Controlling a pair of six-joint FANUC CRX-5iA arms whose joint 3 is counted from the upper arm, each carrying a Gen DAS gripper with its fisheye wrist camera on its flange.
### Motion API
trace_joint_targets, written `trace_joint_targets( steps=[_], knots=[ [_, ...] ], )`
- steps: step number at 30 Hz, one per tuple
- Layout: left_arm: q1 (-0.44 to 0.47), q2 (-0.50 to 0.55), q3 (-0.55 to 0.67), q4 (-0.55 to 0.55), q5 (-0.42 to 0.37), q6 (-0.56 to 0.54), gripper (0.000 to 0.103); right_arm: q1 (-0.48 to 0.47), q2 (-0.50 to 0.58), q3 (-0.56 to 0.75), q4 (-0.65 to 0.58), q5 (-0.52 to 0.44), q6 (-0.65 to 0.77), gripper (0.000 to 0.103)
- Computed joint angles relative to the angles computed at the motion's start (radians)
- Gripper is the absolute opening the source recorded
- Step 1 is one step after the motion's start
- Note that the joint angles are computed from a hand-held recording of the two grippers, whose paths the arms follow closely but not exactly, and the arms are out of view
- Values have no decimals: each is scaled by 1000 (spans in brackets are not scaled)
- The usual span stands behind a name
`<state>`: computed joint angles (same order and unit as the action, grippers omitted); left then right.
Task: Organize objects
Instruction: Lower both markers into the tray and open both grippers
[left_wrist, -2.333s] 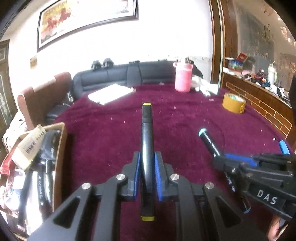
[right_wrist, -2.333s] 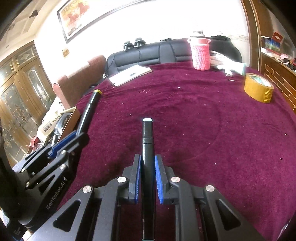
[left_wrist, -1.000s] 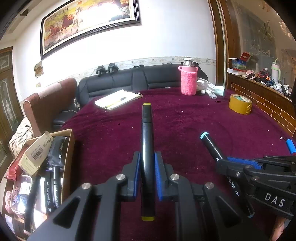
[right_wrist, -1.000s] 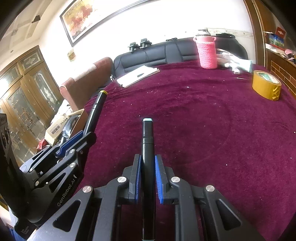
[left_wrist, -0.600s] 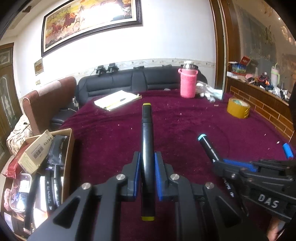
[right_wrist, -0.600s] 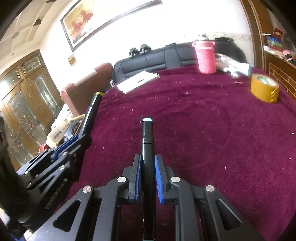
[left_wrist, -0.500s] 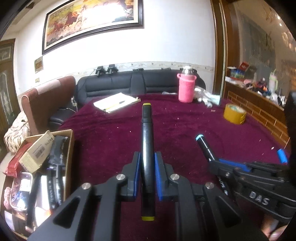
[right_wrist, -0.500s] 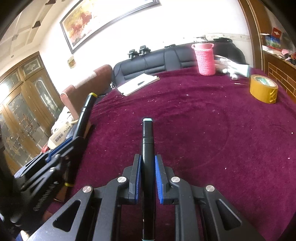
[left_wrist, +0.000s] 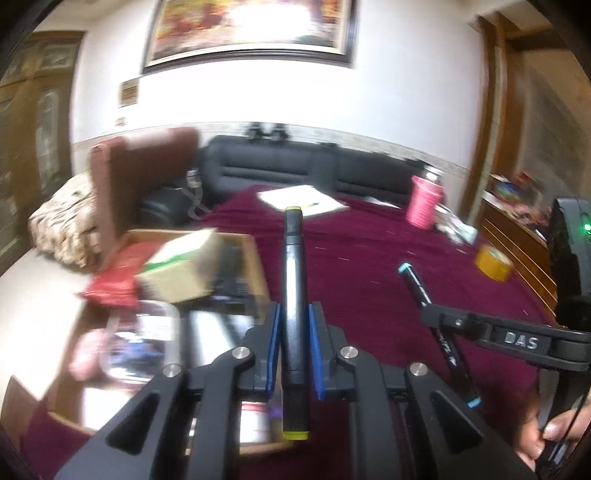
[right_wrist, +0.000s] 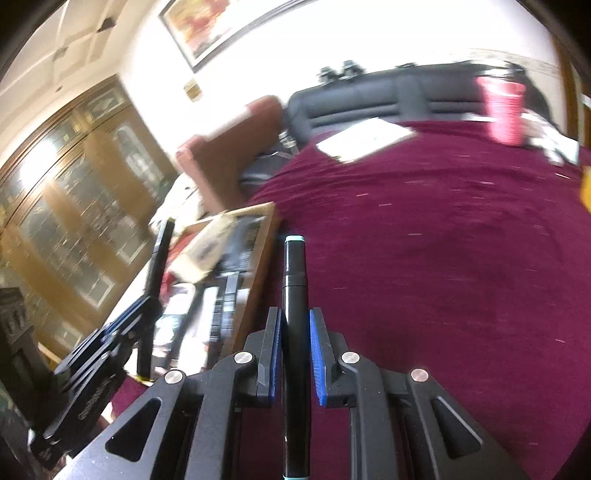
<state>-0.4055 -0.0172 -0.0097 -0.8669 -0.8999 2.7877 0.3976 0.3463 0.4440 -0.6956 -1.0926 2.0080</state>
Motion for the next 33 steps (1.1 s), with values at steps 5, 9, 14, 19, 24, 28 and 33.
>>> trace_joint_targets(
  steps=[5,9,14,19,24,28,33],
  knots=[
    [68,-54,-56,18,-48,20,15,94,16,15,21,1,-3,17],
    [124,-84,-102,58,-35,22,15,167,32,7,74,34,-14,17],
    [152,-95,-128,75,-20,29,15,218,57,1,112,62,-38,17],
    [169,-109,-152,78,-10,50,15,227,84,14,125,75,-68,17],
    [176,-121,-167,86,3,51,15,193,85,31,79,48,-69,23],
    [178,-135,-175,84,10,59,36,143,56,25,1,40,-34,47],
    [137,-132,-149,34,-27,96,48,98,-22,-48,-31,94,43,70]
  ],
)
